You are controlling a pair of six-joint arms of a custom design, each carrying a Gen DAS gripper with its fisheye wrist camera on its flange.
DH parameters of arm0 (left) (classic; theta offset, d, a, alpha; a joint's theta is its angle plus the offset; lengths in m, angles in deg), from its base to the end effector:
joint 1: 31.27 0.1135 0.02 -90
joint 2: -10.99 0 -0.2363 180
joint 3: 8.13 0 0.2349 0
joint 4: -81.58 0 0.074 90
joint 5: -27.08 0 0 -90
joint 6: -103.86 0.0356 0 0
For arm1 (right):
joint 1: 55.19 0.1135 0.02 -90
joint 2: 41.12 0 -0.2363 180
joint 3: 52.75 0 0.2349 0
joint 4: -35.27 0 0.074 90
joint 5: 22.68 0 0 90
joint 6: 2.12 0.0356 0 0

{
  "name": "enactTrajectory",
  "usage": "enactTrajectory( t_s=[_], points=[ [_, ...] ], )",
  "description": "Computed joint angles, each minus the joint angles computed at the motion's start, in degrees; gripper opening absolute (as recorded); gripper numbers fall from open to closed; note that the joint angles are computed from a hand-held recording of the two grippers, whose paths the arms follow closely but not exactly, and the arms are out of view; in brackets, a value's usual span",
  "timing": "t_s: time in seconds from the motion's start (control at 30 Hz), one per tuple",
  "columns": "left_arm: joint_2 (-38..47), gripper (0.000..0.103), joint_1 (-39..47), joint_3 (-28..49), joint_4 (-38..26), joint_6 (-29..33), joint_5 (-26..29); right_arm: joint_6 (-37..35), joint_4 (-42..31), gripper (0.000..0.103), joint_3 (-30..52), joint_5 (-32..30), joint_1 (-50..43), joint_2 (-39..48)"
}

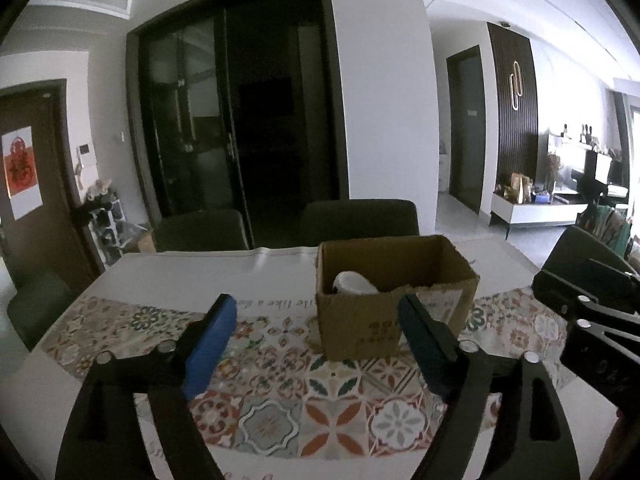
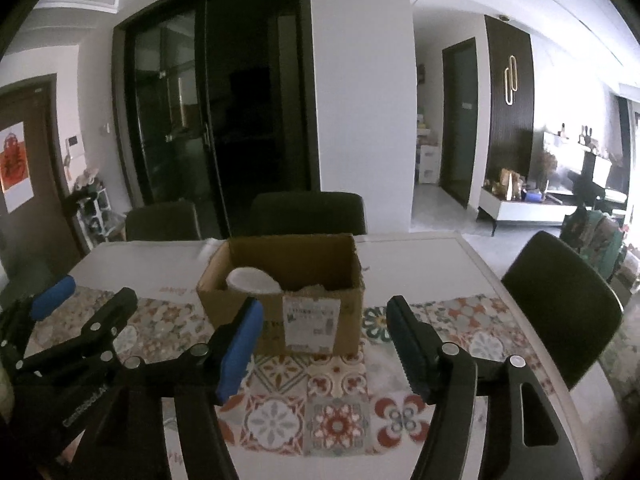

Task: Organize soft objects

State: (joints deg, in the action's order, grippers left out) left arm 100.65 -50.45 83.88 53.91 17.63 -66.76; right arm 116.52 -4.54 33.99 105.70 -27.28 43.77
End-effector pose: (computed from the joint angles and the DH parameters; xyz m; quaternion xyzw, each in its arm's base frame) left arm 0.3335 -0.1135 0.3126 0.1504 0.8311 -0.0436 0.5336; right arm 0.2879 0.1275 0.2938 0.1496 0.8478 -0.0639 0.5048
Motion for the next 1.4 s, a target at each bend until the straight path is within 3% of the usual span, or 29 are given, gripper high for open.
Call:
enactTrajectory(
  t_s=[0.2, 0.43, 0.87, 1.4],
  points=[
    [-9.71, 0.097, 1.22, -10.13, 1.03, 0.52, -0.45, 7.19, -4.39, 0.066, -4.29, 5.58, 6.40, -3.85],
    [-17.55, 0.103, 1.93, -16.52, -0.49, 0.82, -0.19, 14.34, -8.04, 0.066, -8.45, 9.45, 11.85, -7.23],
    [-30.11, 0.103, 1.69, -26.03, -1.09, 0.45, 0.65, 24.83, -16.38, 0.066, -11.46, 16.16, 20.67, -11.47],
    [-34.14, 0.103, 2.41, -27.37, -3.57, 0.14, 2.41, 30.31, -19.60, 0.066, -12.60, 17.73, 24.15, -11.99]
  ],
)
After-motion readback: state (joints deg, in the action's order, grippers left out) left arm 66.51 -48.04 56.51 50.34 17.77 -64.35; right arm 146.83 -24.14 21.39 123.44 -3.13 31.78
